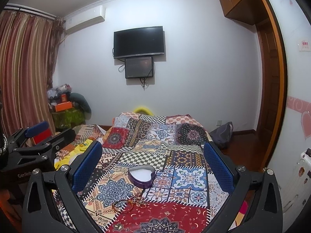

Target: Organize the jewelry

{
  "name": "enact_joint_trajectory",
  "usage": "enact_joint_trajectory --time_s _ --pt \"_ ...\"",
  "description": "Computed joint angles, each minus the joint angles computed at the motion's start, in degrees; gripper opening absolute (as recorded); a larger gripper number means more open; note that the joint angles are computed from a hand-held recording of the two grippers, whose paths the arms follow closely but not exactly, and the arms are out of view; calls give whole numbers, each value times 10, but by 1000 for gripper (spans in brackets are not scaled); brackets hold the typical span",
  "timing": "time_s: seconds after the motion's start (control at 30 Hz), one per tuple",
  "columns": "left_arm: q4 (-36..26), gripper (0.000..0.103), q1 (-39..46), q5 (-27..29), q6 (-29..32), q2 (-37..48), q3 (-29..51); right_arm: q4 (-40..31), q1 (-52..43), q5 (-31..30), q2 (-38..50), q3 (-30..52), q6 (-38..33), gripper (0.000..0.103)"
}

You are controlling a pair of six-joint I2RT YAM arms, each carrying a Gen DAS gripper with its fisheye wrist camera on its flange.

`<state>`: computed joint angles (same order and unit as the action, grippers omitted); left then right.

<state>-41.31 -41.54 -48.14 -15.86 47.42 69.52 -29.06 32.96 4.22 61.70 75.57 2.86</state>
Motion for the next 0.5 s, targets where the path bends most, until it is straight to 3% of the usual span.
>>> enact_joint_trajectory --time_s 0.5 --pt "1 103 -1 3 -3 5 0 2 -8 -6 -4 -10 0 103"
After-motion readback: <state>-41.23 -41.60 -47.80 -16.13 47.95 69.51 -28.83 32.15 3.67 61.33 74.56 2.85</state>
